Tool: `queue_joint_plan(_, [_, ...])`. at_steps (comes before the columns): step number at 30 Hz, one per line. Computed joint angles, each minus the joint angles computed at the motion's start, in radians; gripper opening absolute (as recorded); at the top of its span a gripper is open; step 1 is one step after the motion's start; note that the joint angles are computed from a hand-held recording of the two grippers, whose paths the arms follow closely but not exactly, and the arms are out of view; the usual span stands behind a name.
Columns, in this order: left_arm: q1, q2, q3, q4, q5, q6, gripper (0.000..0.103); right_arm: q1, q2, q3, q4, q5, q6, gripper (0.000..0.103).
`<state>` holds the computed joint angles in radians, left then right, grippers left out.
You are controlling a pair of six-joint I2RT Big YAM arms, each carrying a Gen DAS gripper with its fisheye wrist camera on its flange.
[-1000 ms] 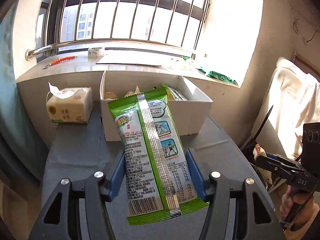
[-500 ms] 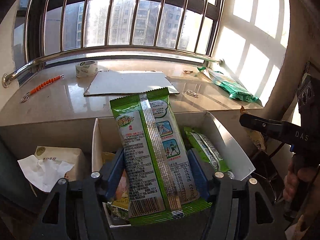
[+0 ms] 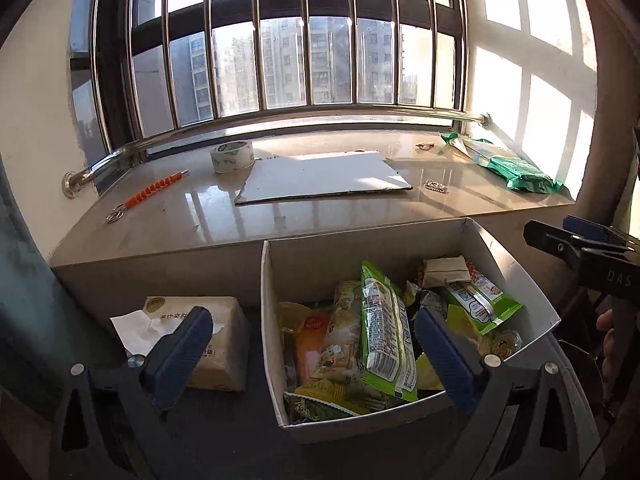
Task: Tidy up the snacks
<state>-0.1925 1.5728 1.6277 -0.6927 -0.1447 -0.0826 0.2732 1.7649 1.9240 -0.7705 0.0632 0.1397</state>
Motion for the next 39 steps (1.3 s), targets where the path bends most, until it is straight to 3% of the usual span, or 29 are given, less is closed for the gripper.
queue_joint_plan(4, [0.008, -0.101, -0.100, 0.055, 0.065, -0.060, 0.103, 0.036, -0.078, -0.085, 0.058, 0.081, -0.042, 0.103])
queue_joint_plan(8, [-0.003, -0.216, -0.196, 0.104, -0.001, -0.090, 0.103, 0.092, -0.193, -0.212, 0.159, 0.190, -0.067, 0.103])
queue_joint_plan(10, [-0.002, -0.273, -0.232, 0.111, 0.021, -0.094, 0.103, 0.127, -0.251, -0.268, 0.195, 0.251, -0.088, 0.103])
queue_joint_plan(11, [0.000, -0.306, -0.251, 0.111, 0.042, -0.104, 0.103, 0.139, -0.281, -0.292, 0.203, 0.238, -0.088, 0.103])
queue_joint_plan(13, [-0.006, -0.367, -0.282, 0.098, 0.044, -0.111, 0.103, 0.151, -0.344, -0.333, 0.181, 0.140, -0.051, 0.103])
queue_joint_plan(15, [-0.024, -0.430, -0.312, 0.094, 0.018, -0.104, 0.103, 0.172, -0.404, -0.374, 0.165, 0.096, -0.020, 0.103])
queue_joint_plan(17, [-0.050, -0.493, -0.335, 0.064, -0.017, -0.079, 0.103, 0.204, -0.460, -0.414, 0.147, 0.110, -0.003, 0.103])
queue_joint_plan(21, [-0.090, -0.613, -0.391, 0.009, -0.021, -0.078, 0.103, 0.237, -0.541, -0.448, 0.027, 0.092, 0.063, 0.103])
queue_joint_plan(24, [-0.135, -0.686, -0.431, -0.032, -0.053, -0.100, 0.103, 0.253, -0.616, -0.515, 0.028, 0.065, 0.104, 0.103])
queue_joint_plan(27, [-0.187, -0.746, -0.470, -0.069, -0.115, -0.123, 0.103, 0.301, -0.682, -0.568, 0.011, 0.145, 0.095, 0.103])
queue_joint_plan(29, [-0.206, -0.777, -0.492, -0.107, -0.114, -0.158, 0.103, 0.354, -0.719, -0.602, -0.012, 0.252, 0.092, 0.103])
queue_joint_plan(31, [-0.224, -0.826, -0.534, -0.106, -0.124, -0.227, 0.103, 0.395, -0.770, -0.661, 0.000, 0.309, 0.108, 0.103])
queue_joint_plan(34, [-0.246, -0.882, -0.589, -0.100, -0.112, -0.289, 0.103, 0.413, -0.833, -0.727, -0.015, 0.296, 0.185, 0.103])
queue_joint_plan(36, [-0.263, -0.876, -0.589, -0.117, -0.120, -0.280, 0.103, 0.414, -0.846, -0.733, -0.040, 0.254, 0.199, 0.103])
queue_joint_plan(39, [-0.304, -0.869, -0.588, -0.123, -0.192, -0.275, 0.103, 0.434, -0.851, -0.736, -0.021, 0.293, 0.189, 0.103])
